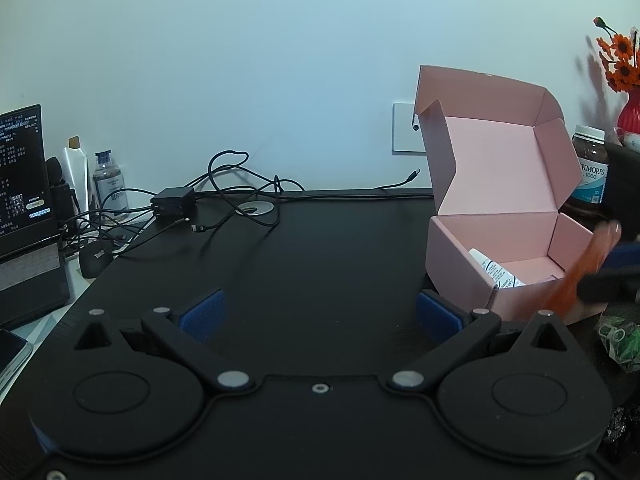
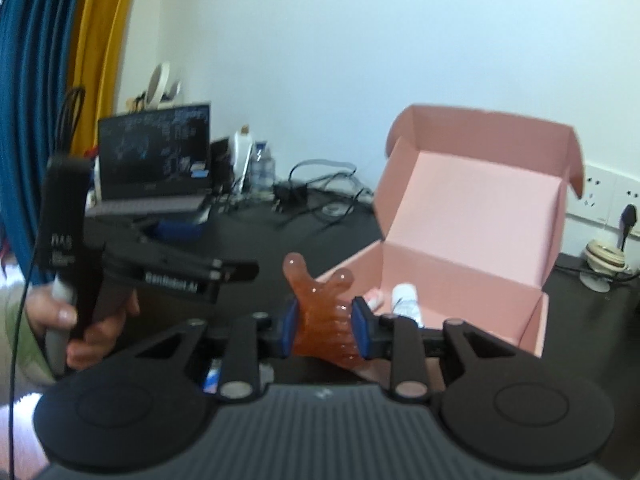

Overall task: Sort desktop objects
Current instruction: 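Close the right gripper on the orange comb and lift it, then carry the orange comb in the right gripper over the pink box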

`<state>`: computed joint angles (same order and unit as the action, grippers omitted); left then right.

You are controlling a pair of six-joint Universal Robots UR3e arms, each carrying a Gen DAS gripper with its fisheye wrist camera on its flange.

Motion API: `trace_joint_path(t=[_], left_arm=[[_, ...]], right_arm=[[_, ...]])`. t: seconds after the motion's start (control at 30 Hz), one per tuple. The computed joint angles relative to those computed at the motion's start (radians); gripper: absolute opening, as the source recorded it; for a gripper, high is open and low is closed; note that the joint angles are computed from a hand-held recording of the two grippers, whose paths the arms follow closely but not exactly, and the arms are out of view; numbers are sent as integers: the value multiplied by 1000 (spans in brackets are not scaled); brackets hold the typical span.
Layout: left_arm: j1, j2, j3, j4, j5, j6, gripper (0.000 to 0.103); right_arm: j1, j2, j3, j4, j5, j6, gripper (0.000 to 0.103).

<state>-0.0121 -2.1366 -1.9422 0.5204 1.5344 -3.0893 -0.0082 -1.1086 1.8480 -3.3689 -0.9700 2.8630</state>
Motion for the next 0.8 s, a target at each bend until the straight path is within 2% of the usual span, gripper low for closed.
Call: trace_joint_path(t=[0.27, 0.37, 0.5, 0.6, 0.8], left_arm=[[1, 1, 1, -4, -3, -5, 103], [2, 1, 2, -4, -5, -6, 103], [-2, -2, 1, 5, 1, -3, 103], [-5, -4, 0, 15, 7, 0, 103], [-3, -5, -5, 25, 0, 3, 103]], right_arm=[[-34, 11, -32, -112, 4, 107, 27], [-42, 11, -86, -118, -45, 116, 27], [-35, 45, -198, -40, -143, 58, 27], [-35, 68, -237, 33, -177, 10, 27], [-44, 46, -194, 101, -190, -65, 27]])
